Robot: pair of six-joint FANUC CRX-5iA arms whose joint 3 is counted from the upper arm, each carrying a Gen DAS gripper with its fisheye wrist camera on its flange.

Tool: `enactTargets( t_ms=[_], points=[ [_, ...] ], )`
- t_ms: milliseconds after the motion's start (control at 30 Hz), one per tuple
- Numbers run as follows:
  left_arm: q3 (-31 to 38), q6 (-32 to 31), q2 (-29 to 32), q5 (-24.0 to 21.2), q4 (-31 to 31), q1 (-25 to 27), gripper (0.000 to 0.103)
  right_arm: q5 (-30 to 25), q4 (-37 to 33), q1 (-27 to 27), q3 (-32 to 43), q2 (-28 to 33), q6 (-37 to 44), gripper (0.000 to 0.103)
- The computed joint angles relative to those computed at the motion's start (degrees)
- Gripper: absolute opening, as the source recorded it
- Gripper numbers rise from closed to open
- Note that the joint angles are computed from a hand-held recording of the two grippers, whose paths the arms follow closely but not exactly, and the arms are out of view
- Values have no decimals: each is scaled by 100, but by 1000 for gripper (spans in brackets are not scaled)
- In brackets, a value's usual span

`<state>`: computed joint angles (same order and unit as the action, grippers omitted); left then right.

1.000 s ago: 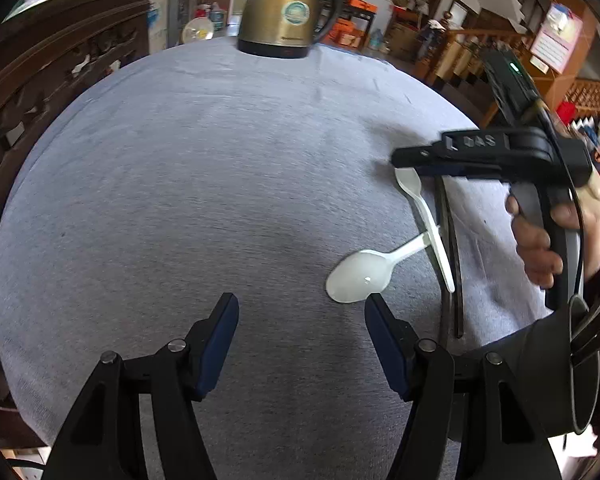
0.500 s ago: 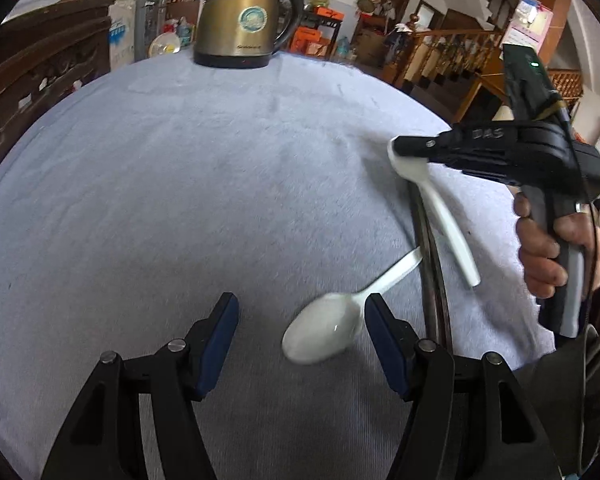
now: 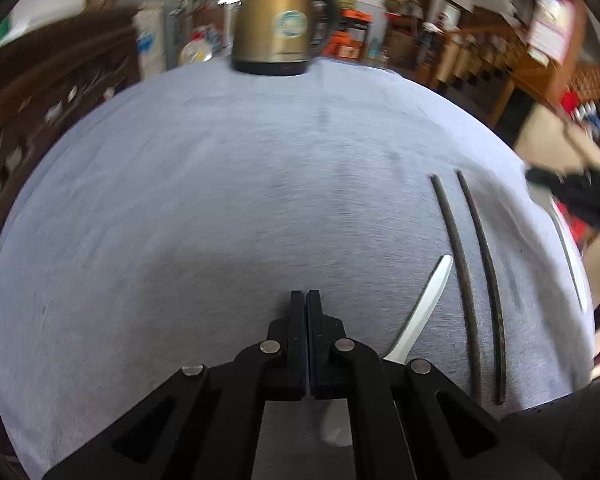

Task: Organize utensils
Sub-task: 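Close the right tool on a white spoon while the left tool grasps another white spoon, then lift both white spoons and carry them over the black holder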

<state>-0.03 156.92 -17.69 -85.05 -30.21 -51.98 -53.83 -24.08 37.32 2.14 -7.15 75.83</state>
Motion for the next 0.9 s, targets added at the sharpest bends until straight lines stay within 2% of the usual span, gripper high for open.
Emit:
enactTargets(
  t_ms=[67, 100, 133, 167, 200, 233, 433, 500, 533, 567, 633, 733, 833, 900],
  points=[
    [-206, 72, -288, 193, 194, 96, 1, 9, -48, 14, -91, -101, 23, 6],
    [-267, 27, -372, 283, 290, 139, 10, 3, -101, 3, -139, -163, 33, 6],
    [-326, -55, -451, 393, 390, 162, 29, 12, -156, 0, -193, -222, 41, 6],
    [-313, -79, -452, 440, 392, 83, 40, 17, -199, -11, -251, -276, 53, 6],
    [-254, -95, -410, 420, 281, -77, 56, 46, -215, 4, -322, -330, 30, 6],
    [-194, -159, -363, 396, 171, -207, 58, 86, -202, 33, -390, -372, -17, 6],
    [-17, -1439, 40, 464, 455, -274, 58, 52, -217, 33, -565, -501, -121, 6],
    [-21, -1648, 79, 473, 379, -365, 58, 25, -197, 10, -593, -536, -132, 6],
    [-13, -1709, 90, 464, 360, -394, 55, 18, -177, 7, -604, -551, -145, 6],
    [-3, -1736, 98, 444, 336, -390, 51, 16, -173, 1, -615, -567, -156, 6],
    [9, -1750, 78, 405, 366, -263, 29, 25, -143, 12, -644, -613, -195, 6],
    [-235, -1666, -174, 686, 695, 65, 29, 72, -136, 24, -697, -726, -274, 6],
    [-221, -1336, -213, 566, 556, -58, 29, 180, 35, 132, -812, -930, -456, 6],
    [-181, -911, -287, 484, 362, -328, 29, 326, 412, 328, -973, -1150, -721, 6]
  ],
)
